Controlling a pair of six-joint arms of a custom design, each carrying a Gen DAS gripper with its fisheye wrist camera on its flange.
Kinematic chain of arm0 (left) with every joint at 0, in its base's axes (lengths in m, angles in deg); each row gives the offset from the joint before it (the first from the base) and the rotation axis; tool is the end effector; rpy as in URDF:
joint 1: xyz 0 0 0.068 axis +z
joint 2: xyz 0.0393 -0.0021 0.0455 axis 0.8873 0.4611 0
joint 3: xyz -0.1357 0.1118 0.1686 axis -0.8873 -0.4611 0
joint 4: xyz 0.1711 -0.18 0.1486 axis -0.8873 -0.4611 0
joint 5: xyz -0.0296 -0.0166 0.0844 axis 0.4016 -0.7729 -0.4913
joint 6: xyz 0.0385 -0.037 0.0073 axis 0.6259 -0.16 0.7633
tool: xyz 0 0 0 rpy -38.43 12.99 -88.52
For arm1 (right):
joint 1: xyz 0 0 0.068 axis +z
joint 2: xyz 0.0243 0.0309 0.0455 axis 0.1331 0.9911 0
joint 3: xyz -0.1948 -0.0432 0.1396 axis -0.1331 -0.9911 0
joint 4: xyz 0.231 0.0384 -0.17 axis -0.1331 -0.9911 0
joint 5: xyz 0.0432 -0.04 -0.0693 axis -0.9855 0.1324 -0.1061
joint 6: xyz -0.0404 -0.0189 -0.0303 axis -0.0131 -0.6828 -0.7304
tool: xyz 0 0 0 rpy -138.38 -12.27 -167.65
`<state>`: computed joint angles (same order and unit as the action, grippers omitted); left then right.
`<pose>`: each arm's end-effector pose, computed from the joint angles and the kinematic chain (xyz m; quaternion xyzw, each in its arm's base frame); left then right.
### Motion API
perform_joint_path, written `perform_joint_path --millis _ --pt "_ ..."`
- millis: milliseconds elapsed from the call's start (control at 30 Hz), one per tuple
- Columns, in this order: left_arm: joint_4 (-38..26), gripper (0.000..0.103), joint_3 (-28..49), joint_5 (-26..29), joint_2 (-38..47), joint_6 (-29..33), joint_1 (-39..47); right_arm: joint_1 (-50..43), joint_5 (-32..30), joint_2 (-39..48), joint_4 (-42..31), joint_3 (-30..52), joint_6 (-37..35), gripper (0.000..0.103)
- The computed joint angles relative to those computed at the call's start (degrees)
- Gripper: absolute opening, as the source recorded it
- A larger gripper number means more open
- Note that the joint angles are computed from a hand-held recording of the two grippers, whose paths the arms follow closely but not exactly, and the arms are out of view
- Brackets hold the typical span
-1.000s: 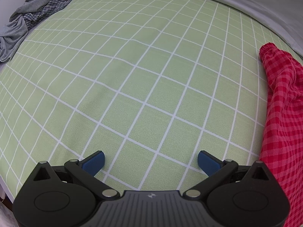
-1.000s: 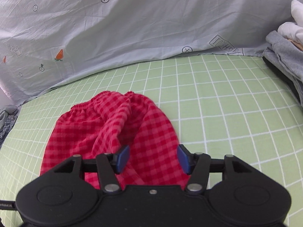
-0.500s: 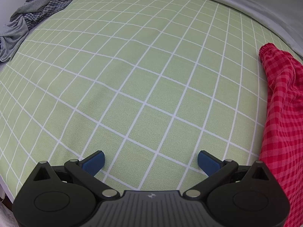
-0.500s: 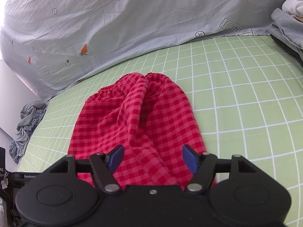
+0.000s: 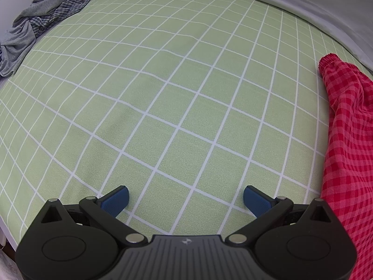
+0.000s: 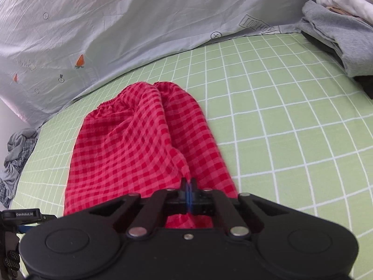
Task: Fold clothes
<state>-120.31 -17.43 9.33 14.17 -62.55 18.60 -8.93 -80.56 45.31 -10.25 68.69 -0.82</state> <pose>0.1400 -0.1185 0.2105 -0.3971 0.9020 0.0745 0.1522 0.2880 -0.0629 0.1812 -0.1457 0.9228 0.2362 0.2671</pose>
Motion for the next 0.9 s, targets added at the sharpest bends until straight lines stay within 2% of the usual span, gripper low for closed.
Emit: perform_joint_path --millis 33,133,200,233,267,300,333,533,700,767,833,900 --pt "-0.1 0.103 0.0 0.0 0.0 -0.1 -0.1 -0.7 0.3 -0.4 -0.4 0.0 0.8 0.001" --pt "-0.2 0.103 -0.3 0.0 -0.4 -0.4 -0.4 0.7 9.0 -2.2 2.4 -2.8 0.9 0.001" --pt "-0.2 0.103 -0.3 0.1 -0.4 -0.4 -0.5 0.7 9.5 -2.9 2.7 -3.1 1.2 0.003" --pt "-0.2 0.103 -0.4 0.1 -0.4 -0.4 -0.5 1.4 10.6 -3.6 3.3 -3.3 1.5 0.014" --pt "-0.2 0.103 -0.4 0.2 -0.4 -0.4 -0.5 2.1 11.6 -4.2 3.8 -3.4 1.8 0.02" --pt "-0.2 0.103 -0.4 0.3 -0.5 -0.3 -0.4 2.9 12.1 -5.2 5.4 -4.1 1.9 0.033" --pt "-0.2 0.103 -0.4 0.3 -0.6 -0.2 -0.4 3.6 12.3 -5.9 6.6 -4.4 2.1 0.04" --pt "-0.4 0.103 -0.3 0.7 -0.8 0.0 -0.1 12.9 11.2 -1.3 14.4 0.1 6.2 0.042" --pt "-0.3 0.103 -0.3 1.0 -1.0 0.9 0.7 22.5 14.0 9.5 20.0 8.7 7.9 0.044" --pt "-0.2 0.103 -0.3 1.1 -1.0 1.6 1.2 24.6 15.8 13.5 20.7 11.8 8.0 0.042" --pt "0.0 0.103 -0.2 1.1 -0.9 2.2 1.8 25.0 14.3 16.1 20.1 14.3 8.1 0.002" --pt "0.2 0.103 -0.4 1.1 -1.0 2.5 1.8 24.6 13.1 15.3 23.8 13.2 11.0 0.001"
